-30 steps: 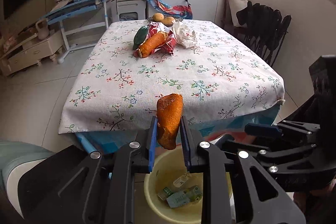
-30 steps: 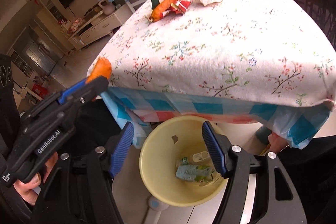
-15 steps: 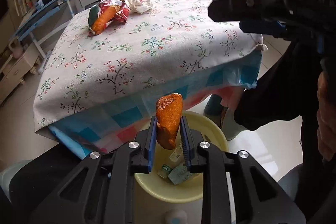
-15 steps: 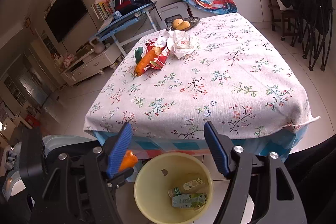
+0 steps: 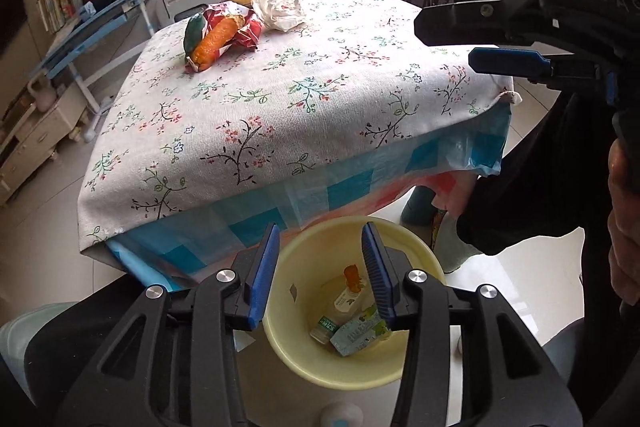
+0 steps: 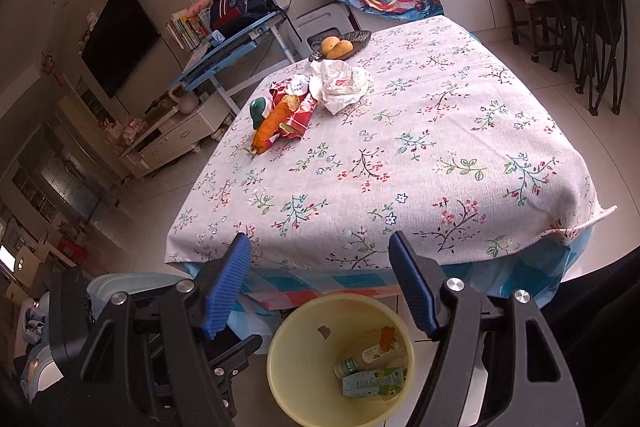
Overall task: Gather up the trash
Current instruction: 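Open the right gripper to drop the carton while the left gripper releases the peel, then move both open grippers back toward the remaining trash on the table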
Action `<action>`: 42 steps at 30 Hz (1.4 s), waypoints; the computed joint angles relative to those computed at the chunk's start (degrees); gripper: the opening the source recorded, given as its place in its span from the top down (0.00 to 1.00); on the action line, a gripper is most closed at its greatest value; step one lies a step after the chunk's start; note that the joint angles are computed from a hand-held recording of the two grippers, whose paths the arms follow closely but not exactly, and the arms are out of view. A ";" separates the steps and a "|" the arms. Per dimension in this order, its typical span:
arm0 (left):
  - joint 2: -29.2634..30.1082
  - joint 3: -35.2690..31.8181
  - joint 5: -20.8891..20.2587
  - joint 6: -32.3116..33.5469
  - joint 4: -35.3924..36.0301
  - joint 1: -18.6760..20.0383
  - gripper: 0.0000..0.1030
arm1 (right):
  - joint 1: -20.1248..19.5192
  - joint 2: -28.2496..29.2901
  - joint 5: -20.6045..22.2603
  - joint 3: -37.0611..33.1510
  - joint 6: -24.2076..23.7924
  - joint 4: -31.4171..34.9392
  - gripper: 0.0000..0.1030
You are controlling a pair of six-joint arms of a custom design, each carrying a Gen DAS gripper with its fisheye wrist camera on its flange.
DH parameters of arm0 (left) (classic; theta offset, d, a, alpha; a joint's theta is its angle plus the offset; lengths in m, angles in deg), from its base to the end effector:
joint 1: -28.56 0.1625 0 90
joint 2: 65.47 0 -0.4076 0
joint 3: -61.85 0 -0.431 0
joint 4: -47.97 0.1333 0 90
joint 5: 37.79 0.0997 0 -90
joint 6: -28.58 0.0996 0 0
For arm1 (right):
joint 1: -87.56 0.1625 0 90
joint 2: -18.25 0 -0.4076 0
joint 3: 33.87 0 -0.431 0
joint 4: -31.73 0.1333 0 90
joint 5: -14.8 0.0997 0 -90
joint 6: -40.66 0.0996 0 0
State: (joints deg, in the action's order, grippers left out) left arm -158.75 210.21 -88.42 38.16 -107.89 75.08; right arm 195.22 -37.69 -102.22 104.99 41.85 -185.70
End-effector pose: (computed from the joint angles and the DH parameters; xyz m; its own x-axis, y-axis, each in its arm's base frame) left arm -0.0885 -0.3788 0.1590 -0.5211 0.5583 -0.6456 0.7735 0.6287 -0.0807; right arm 0.2097 -0.3684 0.0791 -0.9498 0.0473 0.3093 -0.1967 0.6787 -0.7076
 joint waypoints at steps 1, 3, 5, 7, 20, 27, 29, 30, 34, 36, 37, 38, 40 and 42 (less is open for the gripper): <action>-0.09 0.04 0.13 0.04 -0.23 -0.08 0.59 | 0.02 -0.02 -0.05 0.00 0.04 0.08 0.33; 0.05 0.12 0.72 0.09 -1.04 -0.27 0.58 | 0.03 -0.01 -0.12 -0.01 0.23 0.24 0.33; -0.03 0.17 1.10 -0.03 -1.64 -0.31 0.57 | -0.20 -0.03 -0.02 -0.06 0.30 0.47 0.33; 0.01 0.11 1.47 -0.21 -2.27 -0.27 0.55 | -0.24 0.04 -0.08 -0.16 0.44 0.76 0.33; 0.73 -0.91 2.57 -0.97 -4.38 0.92 0.51 | -0.74 0.66 -0.13 -0.99 0.55 3.01 0.33; 1.66 -1.53 6.26 -2.90 -9.24 1.67 0.46 | -1.00 1.47 0.21 -3.23 -0.37 5.03 0.33; 1.32 -1.93 6.81 -4.36 -10.87 2.49 0.43 | -0.99 2.01 0.39 -4.70 -1.17 6.08 0.33; 1.06 -2.24 6.81 -5.26 -11.35 3.04 0.42 | -0.99 2.41 0.43 -5.58 -1.66 6.68 0.33; 0.34 -3.19 6.58 -7.80 -12.77 4.82 0.39 | -1.13 4.43 0.62 -9.79 -3.29 9.70 0.33; 0.46 -3.35 6.74 -8.22 -13.51 5.14 0.38 | -1.43 5.46 0.88 -12.04 -3.71 11.17 0.33; 0.54 -3.28 6.79 -8.04 -14.08 5.31 0.38 | -1.68 5.90 1.21 -13.18 -3.60 11.99 0.34; 0.66 -3.28 6.90 -7.90 -14.48 5.36 0.37 | -1.89 6.34 1.57 -14.27 -3.50 12.57 0.34; 1.09 -3.29 7.08 -7.72 -15.23 5.37 0.37 | -2.17 7.26 2.14 -16.59 -3.41 13.76 0.34; 1.50 -3.52 7.05 -7.60 -15.55 5.54 0.37 | -2.60 8.14 2.77 -18.79 -3.07 14.89 0.35</action>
